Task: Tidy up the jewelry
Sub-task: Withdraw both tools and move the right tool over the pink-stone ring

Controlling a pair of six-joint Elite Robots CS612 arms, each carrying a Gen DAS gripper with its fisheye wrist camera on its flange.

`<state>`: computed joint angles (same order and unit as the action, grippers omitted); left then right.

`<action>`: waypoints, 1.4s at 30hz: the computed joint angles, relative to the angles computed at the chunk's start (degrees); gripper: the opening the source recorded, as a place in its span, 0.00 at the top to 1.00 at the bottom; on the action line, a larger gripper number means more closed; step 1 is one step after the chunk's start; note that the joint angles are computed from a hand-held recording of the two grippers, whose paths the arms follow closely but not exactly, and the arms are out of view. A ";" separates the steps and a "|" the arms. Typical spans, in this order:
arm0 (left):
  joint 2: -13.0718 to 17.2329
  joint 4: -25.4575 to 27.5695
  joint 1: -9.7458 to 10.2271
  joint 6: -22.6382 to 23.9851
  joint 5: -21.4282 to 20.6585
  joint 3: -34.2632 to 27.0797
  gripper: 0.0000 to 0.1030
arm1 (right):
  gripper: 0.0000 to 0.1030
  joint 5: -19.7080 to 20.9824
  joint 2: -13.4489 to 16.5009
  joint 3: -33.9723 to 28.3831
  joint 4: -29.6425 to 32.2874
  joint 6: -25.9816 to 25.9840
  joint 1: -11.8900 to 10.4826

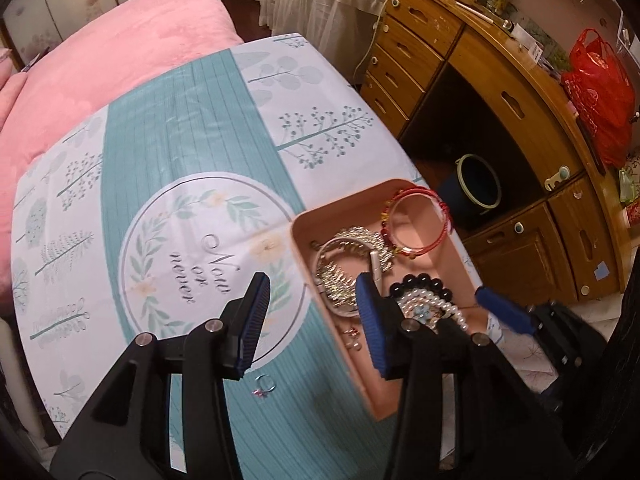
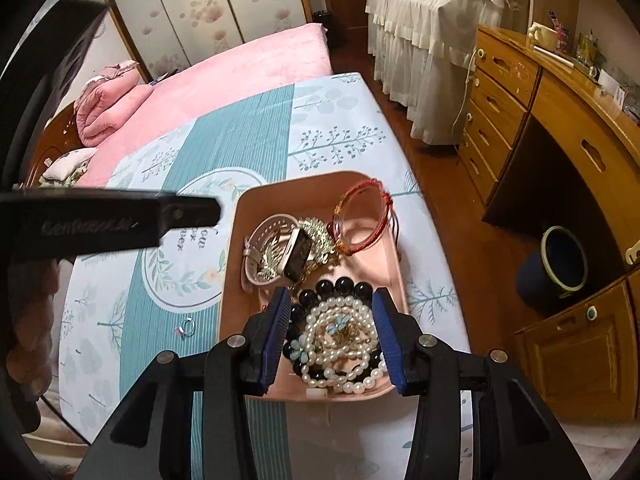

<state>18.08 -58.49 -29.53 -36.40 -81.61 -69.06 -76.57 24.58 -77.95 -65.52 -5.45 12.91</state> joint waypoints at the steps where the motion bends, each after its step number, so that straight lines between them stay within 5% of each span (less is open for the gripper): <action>1: 0.17 0.33 0.08 -0.28 -0.05 -0.53 0.60 | 0.58 0.11 -0.10 0.10 -0.11 0.29 -0.04; 14: 2.95 8.23 0.99 -3.01 2.07 -9.17 0.58 | 0.58 1.52 -0.97 0.25 0.22 -1.25 1.92; 29: 7.45 18.94 2.24 -4.77 -0.41 -18.74 0.56 | 0.58 3.08 -0.16 -1.31 4.28 -4.05 6.03; 42: 9.98 20.09 3.24 -3.24 -3.64 -22.58 0.55 | 0.58 2.89 2.94 -2.74 7.32 2.34 8.35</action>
